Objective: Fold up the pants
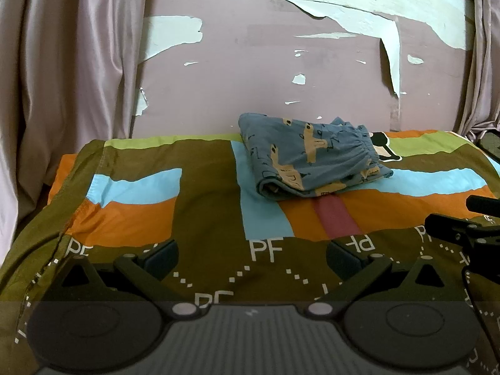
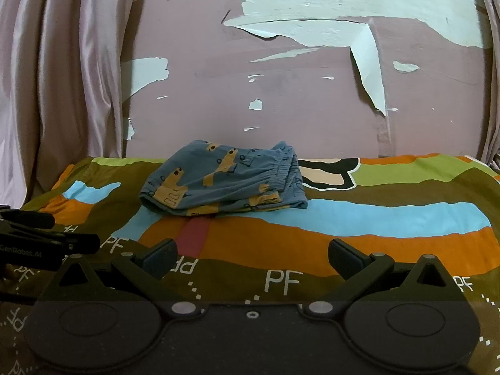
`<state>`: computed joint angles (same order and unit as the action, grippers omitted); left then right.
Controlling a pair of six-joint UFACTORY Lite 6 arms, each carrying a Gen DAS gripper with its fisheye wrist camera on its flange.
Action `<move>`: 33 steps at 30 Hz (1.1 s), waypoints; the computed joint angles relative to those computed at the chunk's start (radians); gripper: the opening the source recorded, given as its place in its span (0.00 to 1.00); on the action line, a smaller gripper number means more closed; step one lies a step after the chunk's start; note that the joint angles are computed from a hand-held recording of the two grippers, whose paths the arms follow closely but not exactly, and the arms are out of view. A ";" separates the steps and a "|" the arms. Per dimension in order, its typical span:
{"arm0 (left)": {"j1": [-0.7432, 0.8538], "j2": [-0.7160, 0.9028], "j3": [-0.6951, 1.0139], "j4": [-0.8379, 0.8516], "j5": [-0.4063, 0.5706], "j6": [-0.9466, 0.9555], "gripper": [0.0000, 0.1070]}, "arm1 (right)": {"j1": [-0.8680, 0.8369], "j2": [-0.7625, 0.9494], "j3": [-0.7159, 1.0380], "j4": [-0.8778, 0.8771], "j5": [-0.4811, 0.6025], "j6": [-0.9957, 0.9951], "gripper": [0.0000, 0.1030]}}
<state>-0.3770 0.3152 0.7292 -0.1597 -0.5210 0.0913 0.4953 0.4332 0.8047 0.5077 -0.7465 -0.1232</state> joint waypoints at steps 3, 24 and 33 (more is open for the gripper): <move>0.001 0.000 0.000 0.001 0.000 -0.001 0.96 | -0.001 0.000 -0.001 0.000 -0.001 0.001 0.99; 0.000 -0.004 -0.002 -0.002 -0.001 -0.001 0.96 | -0.003 0.000 -0.004 -0.002 -0.001 0.005 0.99; 0.002 -0.004 -0.003 0.004 -0.002 -0.004 0.96 | -0.007 0.000 -0.005 -0.010 0.000 0.009 0.99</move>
